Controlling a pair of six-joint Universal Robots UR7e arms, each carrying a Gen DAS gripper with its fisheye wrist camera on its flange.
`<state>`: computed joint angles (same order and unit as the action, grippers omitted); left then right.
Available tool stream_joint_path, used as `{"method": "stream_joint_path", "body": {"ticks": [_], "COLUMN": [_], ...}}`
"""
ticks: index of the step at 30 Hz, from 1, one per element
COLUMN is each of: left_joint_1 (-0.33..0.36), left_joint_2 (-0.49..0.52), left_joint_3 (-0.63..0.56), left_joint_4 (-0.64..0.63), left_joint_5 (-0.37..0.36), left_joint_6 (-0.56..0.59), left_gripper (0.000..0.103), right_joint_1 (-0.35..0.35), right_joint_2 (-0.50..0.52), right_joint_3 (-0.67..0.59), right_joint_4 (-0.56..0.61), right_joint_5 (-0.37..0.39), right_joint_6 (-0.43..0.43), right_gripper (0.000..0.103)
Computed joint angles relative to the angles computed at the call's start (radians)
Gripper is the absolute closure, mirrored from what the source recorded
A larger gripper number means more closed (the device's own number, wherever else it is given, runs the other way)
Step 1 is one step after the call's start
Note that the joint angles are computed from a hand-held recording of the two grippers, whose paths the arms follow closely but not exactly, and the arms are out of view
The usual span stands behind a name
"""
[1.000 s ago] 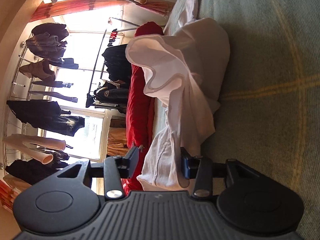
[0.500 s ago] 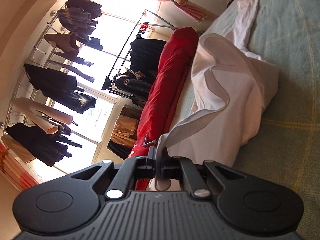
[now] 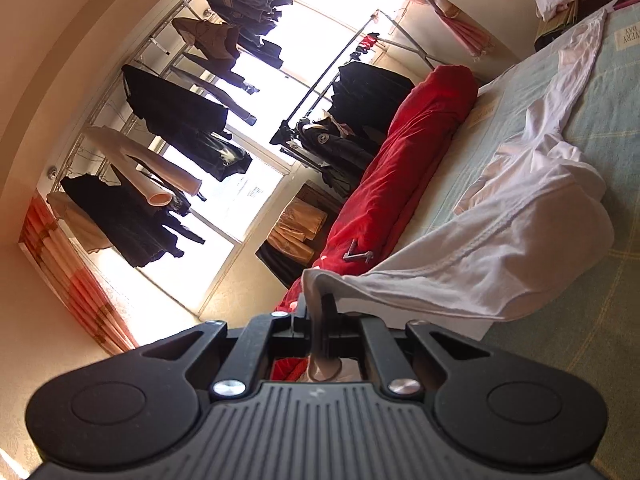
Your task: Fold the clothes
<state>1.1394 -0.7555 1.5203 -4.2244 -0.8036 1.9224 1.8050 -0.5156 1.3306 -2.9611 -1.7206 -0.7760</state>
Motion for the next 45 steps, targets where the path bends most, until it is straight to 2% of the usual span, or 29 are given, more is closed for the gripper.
{"method": "stream_joint_path", "body": {"ticks": [4, 12, 18, 24, 26, 30, 34, 37, 39, 42, 43, 45], "left_joint_1": [-0.014, -0.050, -0.040, -0.027, -0.027, -0.043, -0.074, -0.105, -0.124, -0.142, -0.145, -0.152], "left_joint_2": [-0.038, -0.090, -0.120, -0.164, -0.180, -0.210, -0.259, -0.313, -0.347, -0.373, -0.376, -0.370], "left_joint_3": [0.074, 0.244, 0.347, 0.403, 0.423, 0.474, 0.522, 0.542, 0.546, 0.527, 0.514, 0.496], "left_joint_4": [-0.078, -0.104, 0.050, 0.248, 0.323, 0.381, 0.482, 0.602, 0.686, 0.796, 0.839, 0.869], "left_joint_5": [0.073, 0.263, 0.381, 0.429, 0.453, 0.489, 0.540, 0.545, 0.515, 0.423, 0.390, 0.369], "left_joint_6": [-0.001, -0.151, -0.367, -0.559, -0.630, -0.663, -0.762, -0.884, -0.960, -1.046, -1.069, -1.046], "left_gripper": [0.099, 0.099, 0.100, 0.100, 0.090, 0.089, 0.089, 0.089, 0.088, 0.079, 0.071, 0.066], "right_joint_1": [0.003, 0.002, 0.000, -0.002, -0.003, -0.006, -0.010, -0.013, -0.017, -0.022, -0.024, -0.028], "right_joint_2": [0.001, 0.012, 0.016, 0.006, 0.004, 0.001, 0.004, 0.006, 0.005, 0.003, 0.000, -0.006], "right_joint_3": [0.001, -0.022, -0.034, -0.018, -0.015, -0.011, -0.017, -0.017, -0.013, -0.008, -0.005, 0.002], "right_joint_4": [0.009, 0.027, 0.048, 0.043, 0.040, 0.034, 0.034, 0.030, 0.023, 0.021, 0.019, 0.012], "right_joint_5": [0.003, 0.003, 0.004, 0.005, 0.005, 0.006, 0.011, 0.016, 0.018, 0.016, 0.015, 0.014], "right_joint_6": [-0.002, 0.014, 0.037, 0.044, 0.047, 0.053, 0.061, 0.062, 0.062, 0.077, 0.082, 0.091], "right_gripper": [0.000, 0.000, 0.000, 0.000, 0.000, 0.000, 0.000, 0.000, 0.000, 0.000, 0.000, 0.000]}}
